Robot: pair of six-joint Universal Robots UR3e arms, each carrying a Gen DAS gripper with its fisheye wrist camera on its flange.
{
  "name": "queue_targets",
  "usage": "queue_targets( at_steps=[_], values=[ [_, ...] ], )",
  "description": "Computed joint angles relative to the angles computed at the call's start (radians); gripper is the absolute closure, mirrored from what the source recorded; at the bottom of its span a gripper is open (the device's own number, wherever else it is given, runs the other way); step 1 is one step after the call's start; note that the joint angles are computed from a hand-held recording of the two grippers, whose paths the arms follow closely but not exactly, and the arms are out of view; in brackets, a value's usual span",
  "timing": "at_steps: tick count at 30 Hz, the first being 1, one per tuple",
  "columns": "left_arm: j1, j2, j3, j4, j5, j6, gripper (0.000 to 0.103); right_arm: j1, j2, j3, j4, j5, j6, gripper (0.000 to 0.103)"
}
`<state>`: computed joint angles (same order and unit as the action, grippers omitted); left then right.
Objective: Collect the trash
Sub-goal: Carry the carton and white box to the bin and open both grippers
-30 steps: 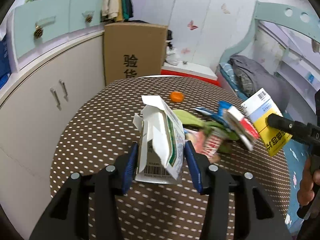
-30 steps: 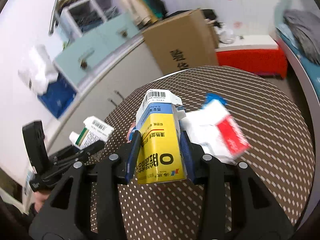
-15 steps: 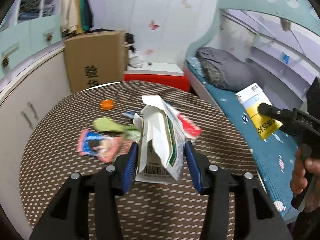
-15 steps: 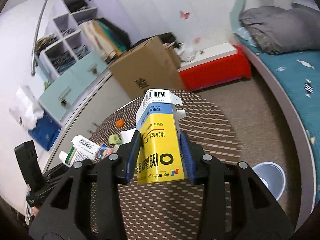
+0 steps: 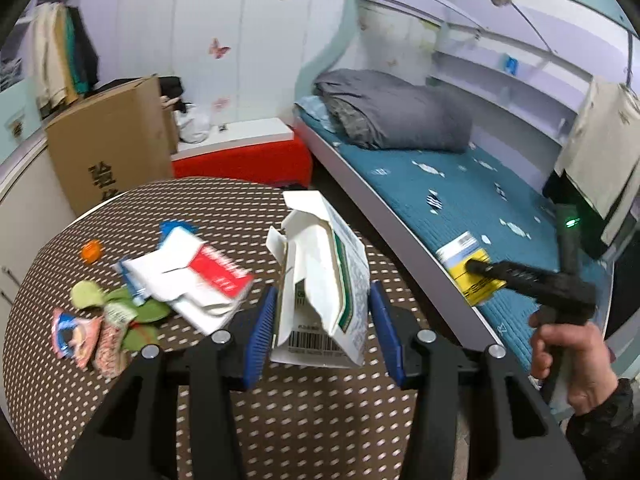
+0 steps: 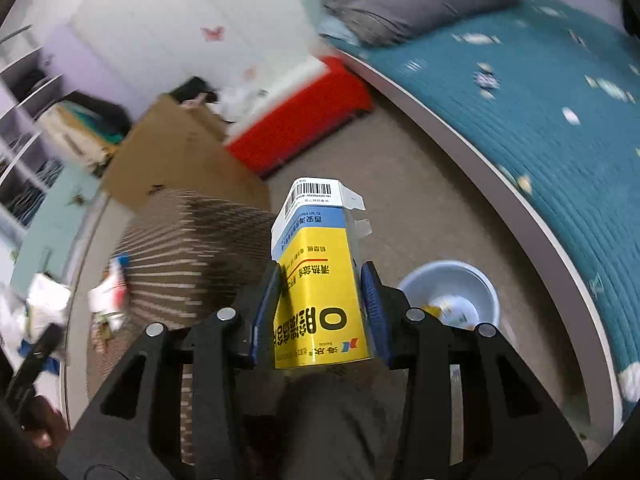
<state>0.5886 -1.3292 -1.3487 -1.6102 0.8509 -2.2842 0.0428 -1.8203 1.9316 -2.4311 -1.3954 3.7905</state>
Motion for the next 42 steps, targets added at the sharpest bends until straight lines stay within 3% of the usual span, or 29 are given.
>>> queue_targets(
  at_steps=[7, 10, 12, 18, 29, 32, 33, 34, 35, 39, 42],
  values=[
    [-0.208, -0.068, -0.005, 0.165, 0.093, -0.123, 0.056, -0.109, 0.037, 0.114, -0.060, 0.054, -0.037, 0.061],
    [-0.306, -0.124, 0.028, 0.203, 0.135, -0.190, 0.056, -0.165, 0.064, 0.166, -0.103, 0.104, -0.046, 0.052],
    [-0.362, -0.156, 0.046, 0.227, 0.158, -0.223, 0.056, -0.195, 0.062, 0.200, -0.121, 0.119, -0.039, 0.031],
    [-0.564, -0.298, 0.120, 0.299, 0.249, -0.312, 0.056, -0.288, -0.096, 0.289, -0.075, 0.135, -0.027, 0.024],
    [-0.807, -0.623, 0.406, 0.216, 0.378, -0.402, 0.056, -0.442, -0.376, 0.242, 0.147, 0.178, -0.098, 0.019],
    [-0.845, -0.746, 0.580, 0.102, 0.406, -0.398, 0.054, -0.452, -0.395, 0.205, 0.172, 0.172, -0.109, 0.017],
    [-0.855, -0.776, 0.622, 0.082, 0.419, -0.404, 0.040, -0.448, -0.395, 0.190, 0.179, 0.162, -0.110, 0.017],
    [-0.857, -0.784, 0.633, 0.083, 0.429, -0.414, 0.020, -0.446, -0.395, 0.178, 0.186, 0.153, -0.108, 0.016],
    [-0.852, -0.770, 0.604, 0.120, 0.426, -0.437, 0.014, -0.452, -0.403, 0.174, 0.194, 0.155, -0.111, 0.016],
    [-0.804, -0.710, 0.526, 0.171, 0.371, -0.493, 0.010, -0.423, -0.396, 0.157, 0.191, 0.129, -0.092, 0.007],
    [-0.776, -0.655, 0.473, 0.191, 0.357, -0.501, 0.009, -0.362, -0.362, 0.132, 0.175, 0.065, -0.069, 0.006]
  ],
)
